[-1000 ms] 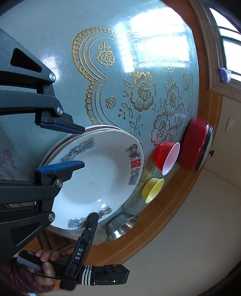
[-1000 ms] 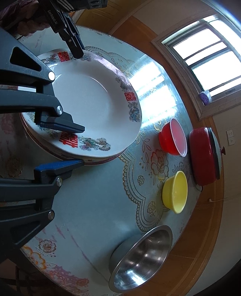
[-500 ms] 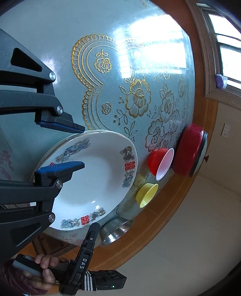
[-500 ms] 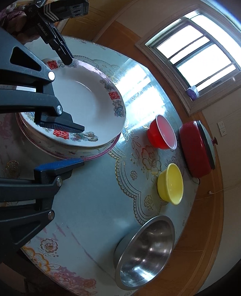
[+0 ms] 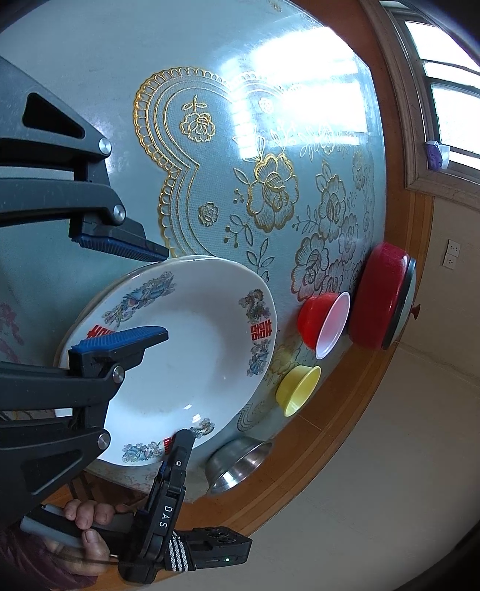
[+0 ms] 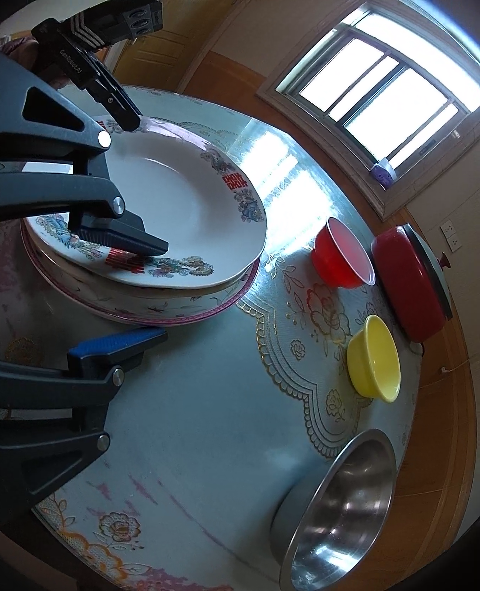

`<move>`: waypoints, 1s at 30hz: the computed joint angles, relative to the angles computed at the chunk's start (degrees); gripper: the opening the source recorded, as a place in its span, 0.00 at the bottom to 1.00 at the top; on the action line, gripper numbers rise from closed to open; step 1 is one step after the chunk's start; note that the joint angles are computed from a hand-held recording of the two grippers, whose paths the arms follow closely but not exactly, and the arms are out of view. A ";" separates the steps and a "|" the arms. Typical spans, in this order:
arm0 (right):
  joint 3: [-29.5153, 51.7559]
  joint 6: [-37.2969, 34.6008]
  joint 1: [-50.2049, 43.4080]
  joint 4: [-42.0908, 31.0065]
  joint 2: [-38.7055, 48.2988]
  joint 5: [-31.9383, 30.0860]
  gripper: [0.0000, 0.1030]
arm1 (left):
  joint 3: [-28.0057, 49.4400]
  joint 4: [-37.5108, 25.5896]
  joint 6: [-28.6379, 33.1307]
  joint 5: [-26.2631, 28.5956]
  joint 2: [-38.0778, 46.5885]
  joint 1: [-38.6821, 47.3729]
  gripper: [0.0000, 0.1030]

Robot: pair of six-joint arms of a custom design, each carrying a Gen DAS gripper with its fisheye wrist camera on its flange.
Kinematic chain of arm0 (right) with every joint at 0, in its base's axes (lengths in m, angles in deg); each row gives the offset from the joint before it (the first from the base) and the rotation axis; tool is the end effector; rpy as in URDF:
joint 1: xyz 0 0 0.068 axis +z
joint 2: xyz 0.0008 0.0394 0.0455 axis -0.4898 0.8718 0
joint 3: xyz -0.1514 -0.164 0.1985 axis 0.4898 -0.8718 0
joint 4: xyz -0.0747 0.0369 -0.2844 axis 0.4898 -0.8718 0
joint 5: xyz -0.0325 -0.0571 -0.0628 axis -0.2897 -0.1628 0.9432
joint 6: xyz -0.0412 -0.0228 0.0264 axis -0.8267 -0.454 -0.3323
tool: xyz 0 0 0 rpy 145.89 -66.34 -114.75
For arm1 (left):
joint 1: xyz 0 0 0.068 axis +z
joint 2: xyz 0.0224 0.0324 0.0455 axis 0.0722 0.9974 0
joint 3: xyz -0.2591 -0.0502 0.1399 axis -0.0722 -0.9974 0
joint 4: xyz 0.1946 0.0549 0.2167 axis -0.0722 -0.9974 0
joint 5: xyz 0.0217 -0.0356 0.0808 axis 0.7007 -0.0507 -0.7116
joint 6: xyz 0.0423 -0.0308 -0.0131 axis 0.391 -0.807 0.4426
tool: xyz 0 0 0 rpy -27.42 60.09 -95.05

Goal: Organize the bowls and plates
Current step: 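Hold the plate rim and align it on the stack with the left gripper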

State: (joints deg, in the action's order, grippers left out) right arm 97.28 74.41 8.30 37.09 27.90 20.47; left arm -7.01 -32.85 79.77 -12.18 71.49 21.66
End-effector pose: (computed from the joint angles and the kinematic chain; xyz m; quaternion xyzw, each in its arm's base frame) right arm 0.1958 0.1356 0.1570 0.2404 0.9072 0.1221 0.3229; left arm 0.3521 0.0878 0.1630 0.1467 0.9146 -0.2276 0.3003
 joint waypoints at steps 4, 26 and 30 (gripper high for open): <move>0.53 0.52 0.26 -0.65 0.55 0.60 0.39 | -0.26 0.65 0.15 -0.62 0.03 -0.35 0.34; 1.61 1.38 2.65 4.43 6.27 -3.24 0.37 | -4.42 6.46 -1.46 -6.05 -4.20 -0.27 0.35; 1.50 1.35 2.48 4.89 6.42 -3.66 0.37 | -5.19 6.43 -1.74 -5.51 -4.88 0.08 0.35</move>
State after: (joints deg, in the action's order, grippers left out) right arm 98.78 75.76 10.79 41.98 34.31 16.82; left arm -12.19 -26.43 78.03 -17.69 66.61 21.75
